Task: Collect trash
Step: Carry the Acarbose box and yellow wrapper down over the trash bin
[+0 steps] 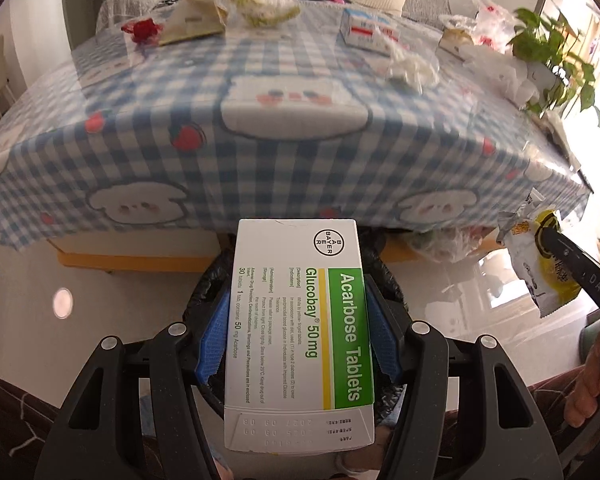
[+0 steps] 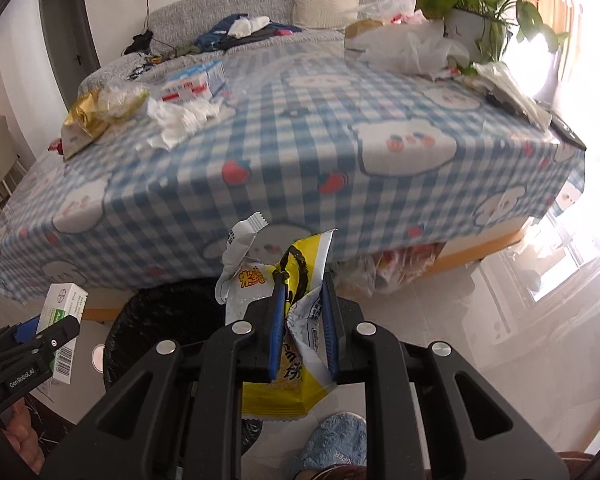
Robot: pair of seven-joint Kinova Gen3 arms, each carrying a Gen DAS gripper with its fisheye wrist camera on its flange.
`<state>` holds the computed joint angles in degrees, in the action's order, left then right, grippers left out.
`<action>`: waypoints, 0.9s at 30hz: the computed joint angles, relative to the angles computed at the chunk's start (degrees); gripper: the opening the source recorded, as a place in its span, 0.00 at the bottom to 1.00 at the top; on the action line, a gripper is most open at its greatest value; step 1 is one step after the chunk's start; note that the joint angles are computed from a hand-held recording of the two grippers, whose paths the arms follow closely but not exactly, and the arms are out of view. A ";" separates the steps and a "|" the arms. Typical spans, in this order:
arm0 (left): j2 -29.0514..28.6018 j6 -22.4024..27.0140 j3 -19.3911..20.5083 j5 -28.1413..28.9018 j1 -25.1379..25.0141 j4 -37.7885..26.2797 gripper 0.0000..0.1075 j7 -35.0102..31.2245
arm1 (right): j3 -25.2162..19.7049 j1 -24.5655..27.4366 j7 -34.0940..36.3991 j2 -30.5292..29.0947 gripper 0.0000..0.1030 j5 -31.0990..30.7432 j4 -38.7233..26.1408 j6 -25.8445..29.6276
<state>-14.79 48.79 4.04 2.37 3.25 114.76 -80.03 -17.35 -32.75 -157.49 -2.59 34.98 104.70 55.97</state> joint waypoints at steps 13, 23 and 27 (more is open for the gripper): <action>4.46 -2.71 3.44 -3.21 2.37 1.80 0.55 4.96 | 0.32 -0.95 -1.25 0.83 0.15 -1.37 2.91 1.24; 5.17 -4.73 4.08 -4.87 4.22 2.54 0.61 7.38 | 0.21 -0.11 -1.79 0.12 0.15 -1.95 3.80 1.12; 4.69 -5.44 3.75 -5.81 4.16 3.49 0.68 8.07 | -0.20 -0.90 -1.99 1.30 0.15 -2.12 3.39 1.34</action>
<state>-10.10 43.35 7.79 -3.44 7.41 118.25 -71.96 -17.56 -33.65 -159.47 -1.29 32.86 108.09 57.32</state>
